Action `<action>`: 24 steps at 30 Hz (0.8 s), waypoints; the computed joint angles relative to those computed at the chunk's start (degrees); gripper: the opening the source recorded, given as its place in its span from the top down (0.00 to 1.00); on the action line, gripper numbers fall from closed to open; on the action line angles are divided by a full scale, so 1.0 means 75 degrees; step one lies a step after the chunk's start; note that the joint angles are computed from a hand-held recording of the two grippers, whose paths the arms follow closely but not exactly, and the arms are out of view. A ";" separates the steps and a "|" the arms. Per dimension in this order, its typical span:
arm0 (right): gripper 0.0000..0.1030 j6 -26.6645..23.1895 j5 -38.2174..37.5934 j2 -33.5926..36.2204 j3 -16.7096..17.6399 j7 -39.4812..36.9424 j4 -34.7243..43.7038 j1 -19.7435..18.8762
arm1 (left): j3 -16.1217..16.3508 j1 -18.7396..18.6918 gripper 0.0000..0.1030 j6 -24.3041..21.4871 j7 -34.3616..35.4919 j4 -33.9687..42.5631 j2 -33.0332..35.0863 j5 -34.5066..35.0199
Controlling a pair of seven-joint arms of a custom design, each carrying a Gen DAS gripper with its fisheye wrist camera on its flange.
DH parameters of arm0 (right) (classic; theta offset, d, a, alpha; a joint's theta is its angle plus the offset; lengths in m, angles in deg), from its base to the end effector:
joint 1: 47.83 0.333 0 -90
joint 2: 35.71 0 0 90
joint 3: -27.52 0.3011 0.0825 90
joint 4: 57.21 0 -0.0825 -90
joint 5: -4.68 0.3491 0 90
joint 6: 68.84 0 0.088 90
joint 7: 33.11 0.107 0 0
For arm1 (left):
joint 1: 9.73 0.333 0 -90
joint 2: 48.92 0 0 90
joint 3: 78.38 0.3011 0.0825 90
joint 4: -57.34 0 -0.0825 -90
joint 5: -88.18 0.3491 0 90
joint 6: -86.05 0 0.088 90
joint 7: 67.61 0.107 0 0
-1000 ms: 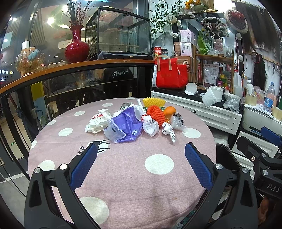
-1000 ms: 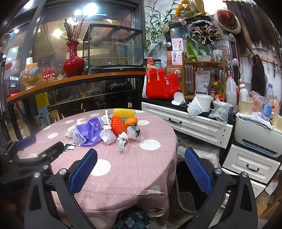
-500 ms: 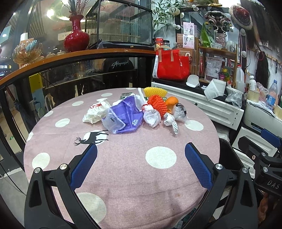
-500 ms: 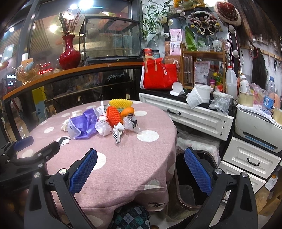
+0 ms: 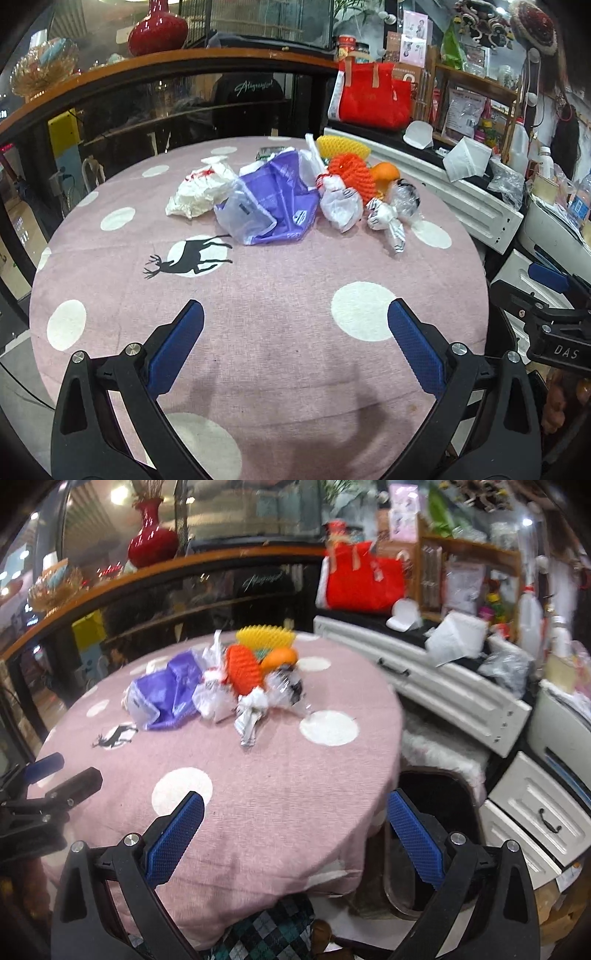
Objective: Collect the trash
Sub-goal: 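Grasp the clear plastic bottle with the right tool while the left tool grasps the white bag bundle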
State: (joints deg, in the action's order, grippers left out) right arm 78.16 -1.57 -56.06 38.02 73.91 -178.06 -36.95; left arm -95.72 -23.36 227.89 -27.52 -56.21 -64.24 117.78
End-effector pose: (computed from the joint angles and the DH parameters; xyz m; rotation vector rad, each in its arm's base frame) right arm 0.4326 0.1870 0.6483 -1.8367 1.5669 -0.6280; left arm 0.4165 -0.2753 0.6528 -1.7249 1.6869 -0.8714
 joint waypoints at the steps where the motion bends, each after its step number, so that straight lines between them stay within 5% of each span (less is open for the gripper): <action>1: 0.05 -0.0052 0.0148 0.0133 -0.0084 -0.0212 0.0108 0.0105 | 0.0086 -0.0030 0.05 -0.0051 0.0150 0.0049 0.0067 -0.0182; 13: 0.05 -0.0319 0.0296 0.1595 -0.0401 -0.1236 0.1576 0.0423 | 0.0450 0.0005 0.05 -0.0570 0.1610 0.0990 0.0874 -0.1092; 24: 0.18 -0.0685 0.1169 0.3239 -0.0888 -0.1682 0.3564 0.0582 | 0.0491 -0.0090 0.12 -0.0740 0.2385 0.2621 0.2073 -0.1959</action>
State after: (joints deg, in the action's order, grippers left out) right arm 73.03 7.20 -31.77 31.36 61.30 -151.32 -32.59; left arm -92.04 -24.03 222.34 -9.64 -36.55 -48.69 103.09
